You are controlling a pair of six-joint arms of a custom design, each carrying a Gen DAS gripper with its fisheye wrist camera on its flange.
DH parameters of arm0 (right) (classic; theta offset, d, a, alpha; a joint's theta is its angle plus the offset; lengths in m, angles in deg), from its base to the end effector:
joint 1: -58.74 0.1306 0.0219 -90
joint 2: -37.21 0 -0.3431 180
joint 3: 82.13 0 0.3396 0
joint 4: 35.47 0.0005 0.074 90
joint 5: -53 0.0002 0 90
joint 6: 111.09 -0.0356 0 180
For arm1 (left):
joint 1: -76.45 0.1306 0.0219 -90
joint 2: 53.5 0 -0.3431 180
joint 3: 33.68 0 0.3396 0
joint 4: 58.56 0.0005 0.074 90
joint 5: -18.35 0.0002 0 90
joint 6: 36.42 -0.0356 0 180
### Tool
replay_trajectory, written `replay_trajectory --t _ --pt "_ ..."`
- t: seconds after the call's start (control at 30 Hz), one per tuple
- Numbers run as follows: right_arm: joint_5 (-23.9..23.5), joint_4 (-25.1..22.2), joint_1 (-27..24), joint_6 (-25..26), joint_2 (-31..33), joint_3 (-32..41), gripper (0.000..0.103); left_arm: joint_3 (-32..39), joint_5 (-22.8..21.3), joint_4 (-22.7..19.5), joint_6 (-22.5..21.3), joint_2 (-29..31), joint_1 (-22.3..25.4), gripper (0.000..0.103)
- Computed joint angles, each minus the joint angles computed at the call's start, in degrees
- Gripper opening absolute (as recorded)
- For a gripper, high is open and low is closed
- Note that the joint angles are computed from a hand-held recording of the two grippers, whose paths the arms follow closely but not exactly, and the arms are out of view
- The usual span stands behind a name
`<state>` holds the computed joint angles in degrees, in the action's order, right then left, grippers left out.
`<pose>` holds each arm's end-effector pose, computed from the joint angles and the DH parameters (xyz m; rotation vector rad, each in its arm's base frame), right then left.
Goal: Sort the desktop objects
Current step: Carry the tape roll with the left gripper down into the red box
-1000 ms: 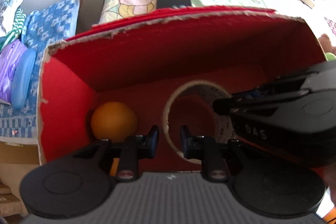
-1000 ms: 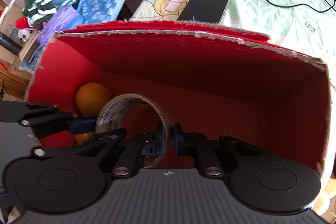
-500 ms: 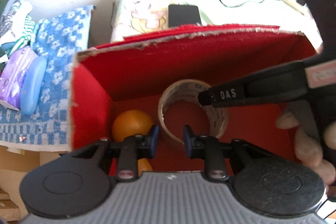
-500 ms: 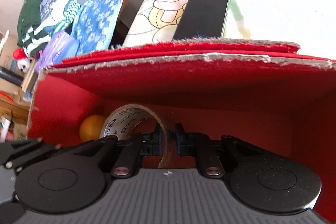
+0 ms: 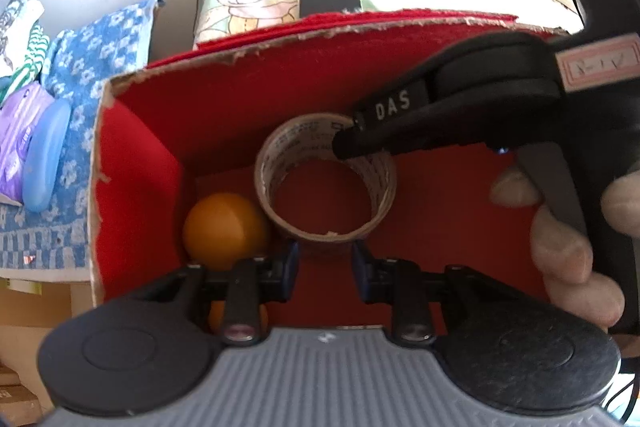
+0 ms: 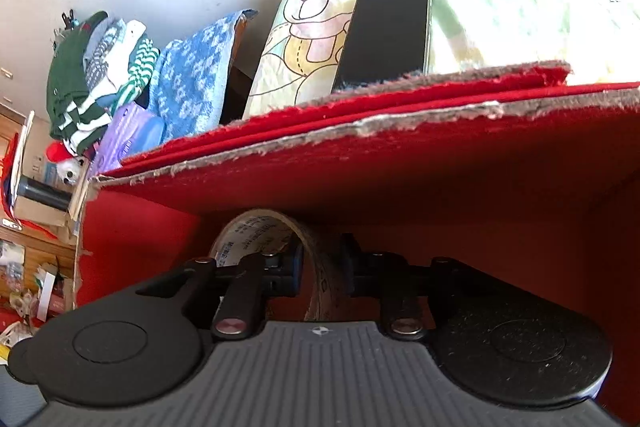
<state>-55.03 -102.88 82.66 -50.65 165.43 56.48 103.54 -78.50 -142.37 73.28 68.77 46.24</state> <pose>0.5686 0.2637 0.3708 0.0061 2.6750 0.7345 0.4966 -0.2848 0.4063 0.2218 2.7479 -0.0674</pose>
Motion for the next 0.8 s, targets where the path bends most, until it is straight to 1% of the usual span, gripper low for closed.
replay_trajectory --t 0.1,0.17,0.23,0.3,0.37,0.47,0.5,0.67,0.8 --pt "0.6 0.3 0.4 0.8 -0.4 -0.4 0.027 2.4 -0.2 -2.4 1.0 1.5 0.0 0.037" --pt "0.8 2.0 0.4 0.7 -1.5 -2.0 0.027 3.4 -0.2 -3.3 1.9 2.1 0.1 0.041" --pt "1.6 3.5 0.4 0.3 -2.3 -3.3 0.028 4.1 -0.1 -4.0 2.9 2.4 0.2 0.042" --pt "1.3 4.0 0.3 0.0 -2.4 -3.7 0.028 4.0 -0.1 -4.4 3.9 2.4 0.2 0.044" --pt "1.0 4.9 0.2 -0.4 -2.8 -4.5 0.028 3.6 -0.3 -4.8 4.9 2.1 0.2 0.044" --pt "-0.1 6.5 0.1 0.2 -3.5 -5.6 0.029 4.7 -0.2 -6.2 6.5 2.8 0.4 0.044" --pt "-0.4 6.6 0.1 0.4 -3.5 -5.6 0.031 5.0 -0.2 -6.6 7.0 2.9 0.5 0.044" --pt "-1.6 7.2 -0.1 -0.6 -3.8 -6.3 0.032 4.2 -1.2 -7.0 8.1 2.3 0.4 0.044" --pt "-1.3 7.7 0.0 -0.5 -4.3 -6.9 0.033 3.9 -1.6 -6.9 8.6 2.2 0.2 0.044"
